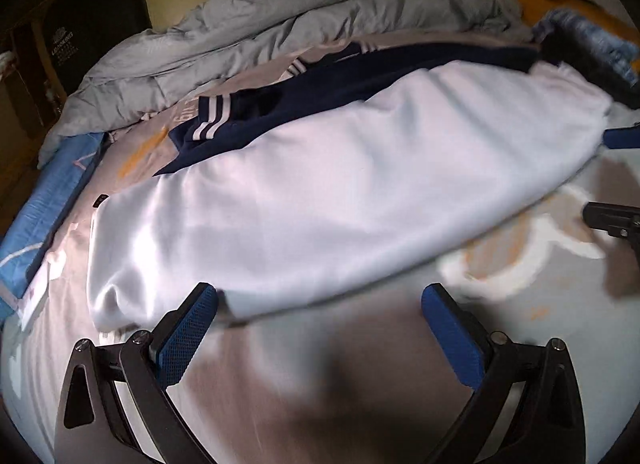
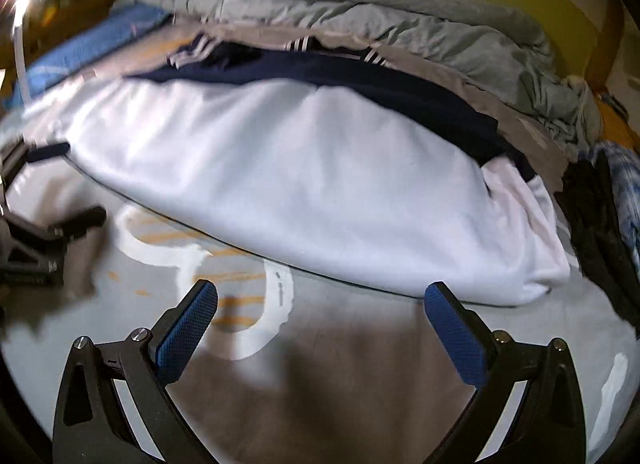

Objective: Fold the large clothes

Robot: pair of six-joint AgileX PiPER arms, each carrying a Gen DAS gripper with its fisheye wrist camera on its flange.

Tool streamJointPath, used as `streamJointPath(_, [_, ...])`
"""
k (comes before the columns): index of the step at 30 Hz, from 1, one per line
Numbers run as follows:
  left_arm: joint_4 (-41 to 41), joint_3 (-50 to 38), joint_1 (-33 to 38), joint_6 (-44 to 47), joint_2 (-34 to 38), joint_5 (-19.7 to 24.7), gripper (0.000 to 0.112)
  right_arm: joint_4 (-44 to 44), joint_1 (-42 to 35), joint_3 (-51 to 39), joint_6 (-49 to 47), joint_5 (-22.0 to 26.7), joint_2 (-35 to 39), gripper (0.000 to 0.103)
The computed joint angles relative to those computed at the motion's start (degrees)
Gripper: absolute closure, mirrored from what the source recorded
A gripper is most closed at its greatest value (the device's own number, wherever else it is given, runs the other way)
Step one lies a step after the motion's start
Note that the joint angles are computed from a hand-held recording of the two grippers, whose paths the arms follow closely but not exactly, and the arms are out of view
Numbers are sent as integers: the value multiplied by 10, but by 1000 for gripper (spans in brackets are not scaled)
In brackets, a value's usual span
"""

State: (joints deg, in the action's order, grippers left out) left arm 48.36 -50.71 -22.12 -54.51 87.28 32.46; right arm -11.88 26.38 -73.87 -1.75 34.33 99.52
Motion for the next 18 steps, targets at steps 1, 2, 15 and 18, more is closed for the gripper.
streamJointPath(1, [11, -5, 5, -7, 8, -2, 9, -41, 6, -4, 33, 0, 12, 1])
streamJointPath(2, [20, -10, 8, -13, 13, 2, 9, -81, 9, -5, 66, -1, 20, 1])
streamJointPath(15, [26, -3, 117, -52, 9, -39, 68, -197, -62, -62, 207, -33, 73, 45])
streamJointPath(18, [79, 19, 104, -103, -18, -46, 80, -202, -65, -45, 222, -47, 54, 81])
